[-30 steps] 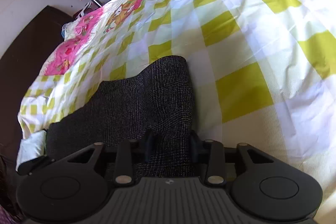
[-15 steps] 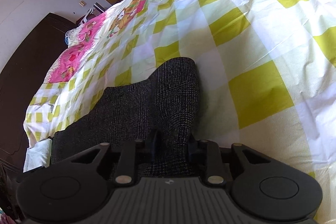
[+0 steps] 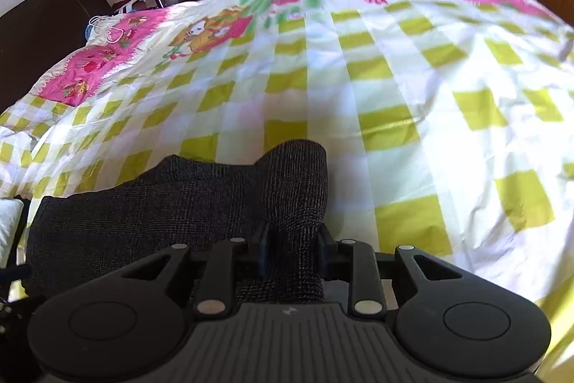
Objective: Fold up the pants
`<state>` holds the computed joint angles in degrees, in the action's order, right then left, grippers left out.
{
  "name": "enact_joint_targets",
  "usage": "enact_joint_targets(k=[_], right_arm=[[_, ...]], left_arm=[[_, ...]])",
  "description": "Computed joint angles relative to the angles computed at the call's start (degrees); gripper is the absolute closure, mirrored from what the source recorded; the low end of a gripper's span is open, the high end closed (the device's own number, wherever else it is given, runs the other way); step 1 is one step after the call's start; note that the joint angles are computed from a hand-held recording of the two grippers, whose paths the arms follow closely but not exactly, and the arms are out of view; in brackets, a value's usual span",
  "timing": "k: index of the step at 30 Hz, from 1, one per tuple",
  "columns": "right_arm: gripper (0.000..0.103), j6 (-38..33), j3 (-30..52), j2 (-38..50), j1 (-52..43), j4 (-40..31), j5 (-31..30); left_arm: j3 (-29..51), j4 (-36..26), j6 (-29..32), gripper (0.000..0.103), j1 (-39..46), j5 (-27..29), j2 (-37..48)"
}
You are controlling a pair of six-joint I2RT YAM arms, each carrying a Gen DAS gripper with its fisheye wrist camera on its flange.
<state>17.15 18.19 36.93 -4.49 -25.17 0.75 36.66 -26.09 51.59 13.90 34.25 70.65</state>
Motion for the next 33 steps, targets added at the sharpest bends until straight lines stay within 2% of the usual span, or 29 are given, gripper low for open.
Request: enact_joint_targets(k=[2,4,7,10,13,16,19,20,21,22,24,26,29,33], right_arm=[[0.054,0.3,0.7,-0.4,9.9,-0.3,8.6],[0.051,1.0,1.0,1.9,16.0,1.2,13.6],[0.050,0.5,0.7,5.1,15.0,4.6,12.6],[0.050,0.7,0.6,6.7,9.7,4.4,10.9],[0.050,0.7,-1.0,0.4,7.5,0.7,14.0],[0.050,0.9,-1.4,-7.9,11.9,-3.4,19.6],[0.050,1.0,-0.3,-7.4,19.6,-1.4,18.5],[0.050,1.0,0.0,-5.0,21.7,1.1,16.6],[0.050,1.2,0.6,-0.8,24.0,5.4,14.1],[0.050,1.9,1.6,5.2,26.0,11.3,11.5],[0.050,2.9,5.5,18.6,28.8,21.2,6.3],[0.048,2.2,12.7,31.8,31.9,27.0,3.0],[0.045,2.7,25.3,47.6,35.9,28.2,1.0],[0.044,5.3,43.3,63.1,37.8,18.2,-0.9]], left_arm=[[1.3,-0.1,1.5,0.040,4.4,1.4,0.4],[2.6,1.4,1.9,0.039,7.1,0.2,2.2],[6.1,-0.1,2.1,0.039,10.1,0.2,7.1],[7.8,1.0,-0.1,0.039,9.0,-1.0,10.7],[9.0,4.1,-4.7,0.039,5.2,-5.6,14.6],[9.0,6.9,-7.1,0.039,2.9,-8.4,17.0],[9.7,6.4,-7.5,0.043,1.6,-9.1,18.1],[9.5,6.5,-7.0,0.046,1.5,-9.3,17.9],[9.6,6.3,-6.3,0.053,1.6,-9.2,17.9],[9.8,5.8,-6.0,0.057,2.2,-8.8,18.0],[10.8,4.7,-6.8,0.072,3.9,-7.2,18.2],[11.2,4.2,-8.2,0.077,5.7,-4.7,18.3],[9.8,5.2,-8.2,0.078,7.1,-2.1,17.6],[11.0,3.3,-7.1,0.079,8.9,2.2,18.4]])
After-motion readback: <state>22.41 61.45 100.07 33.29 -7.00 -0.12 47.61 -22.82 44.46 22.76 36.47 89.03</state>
